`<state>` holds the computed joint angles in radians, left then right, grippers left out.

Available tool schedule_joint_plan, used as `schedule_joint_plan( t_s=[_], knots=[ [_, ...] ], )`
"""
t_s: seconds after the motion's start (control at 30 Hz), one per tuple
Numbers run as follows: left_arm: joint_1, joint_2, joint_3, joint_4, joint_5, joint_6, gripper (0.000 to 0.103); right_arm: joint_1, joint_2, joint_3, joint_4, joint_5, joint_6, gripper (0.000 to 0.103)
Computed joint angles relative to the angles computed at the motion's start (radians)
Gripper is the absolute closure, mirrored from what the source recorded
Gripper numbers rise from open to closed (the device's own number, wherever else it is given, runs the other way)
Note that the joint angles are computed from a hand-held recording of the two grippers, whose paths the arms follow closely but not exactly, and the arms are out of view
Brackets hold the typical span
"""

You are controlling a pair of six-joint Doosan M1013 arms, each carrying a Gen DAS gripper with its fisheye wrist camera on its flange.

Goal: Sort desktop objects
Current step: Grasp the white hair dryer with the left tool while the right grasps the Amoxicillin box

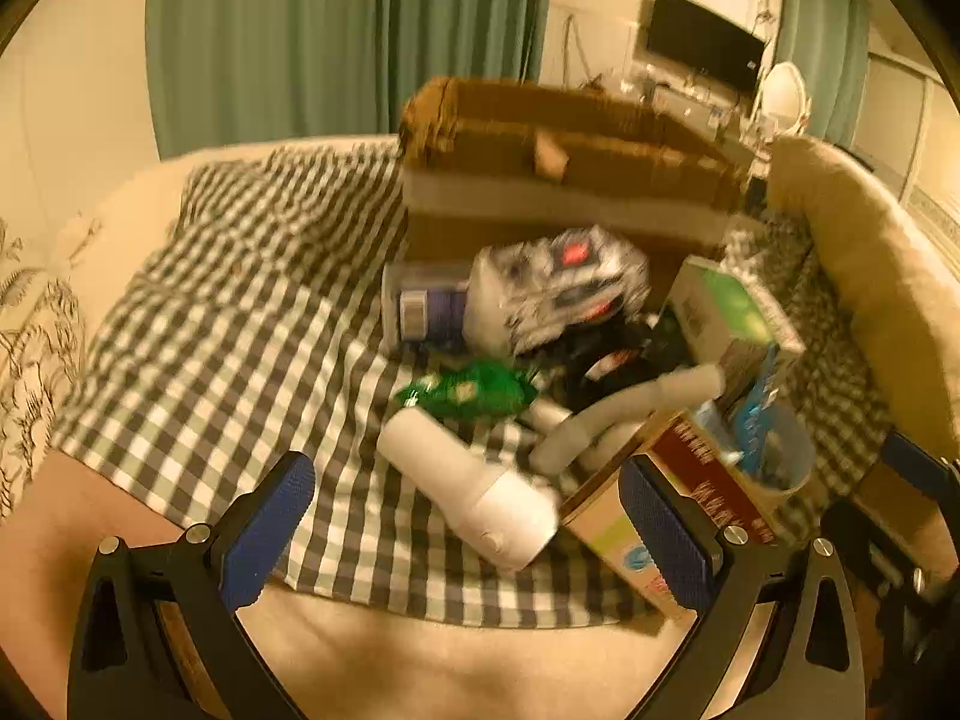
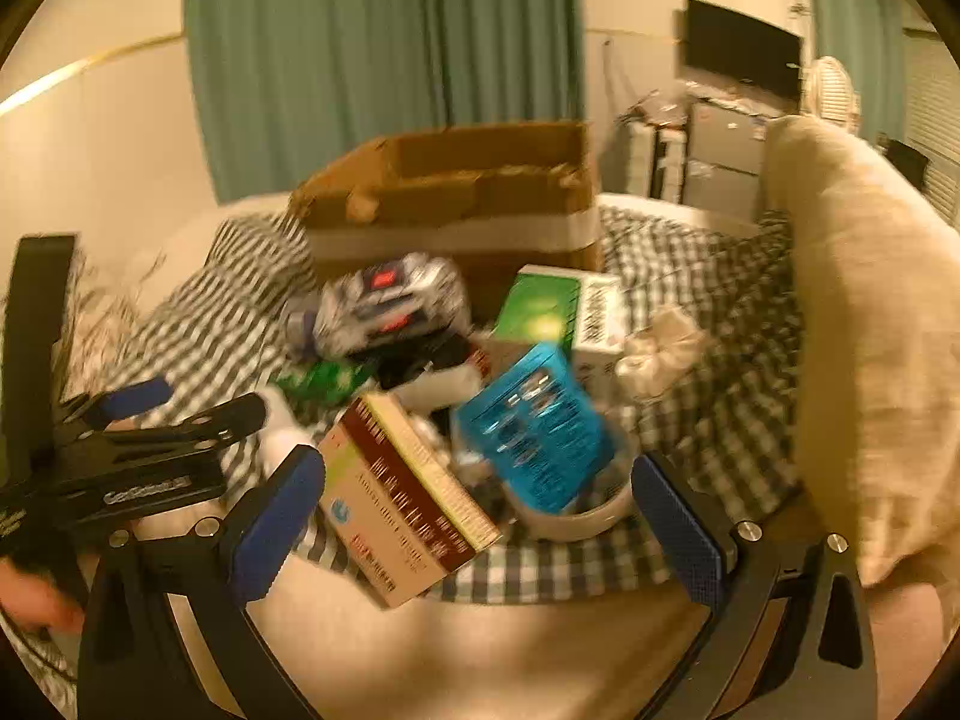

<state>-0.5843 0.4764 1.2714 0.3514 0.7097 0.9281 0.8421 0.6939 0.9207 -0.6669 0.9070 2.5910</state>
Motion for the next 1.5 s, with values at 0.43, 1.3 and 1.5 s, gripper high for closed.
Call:
schedule_joint_plan(
  t_s=[0.43, 1.3, 1.5],
  knots=[
    [0.032, 0.045, -0.037, -0.043, 0.069, -0.005, 0.0, 0.001, 0.172, -0.238, 0.192, 0.214, -0.364, 0.0],
    [0.092, 0.088, -0.073, -0.566, 0.077, 0.38, 0.049, 0.0, 0.092, -0.14, 0.222, 0.148, -0.277, 0.018],
    [0.083, 0.085, -0.072, -0.553, 0.084, 0.355, 0.049, 0.01, 0.074, -0.118, 0.195, 0.16, -0.262, 0.018]
  ],
)
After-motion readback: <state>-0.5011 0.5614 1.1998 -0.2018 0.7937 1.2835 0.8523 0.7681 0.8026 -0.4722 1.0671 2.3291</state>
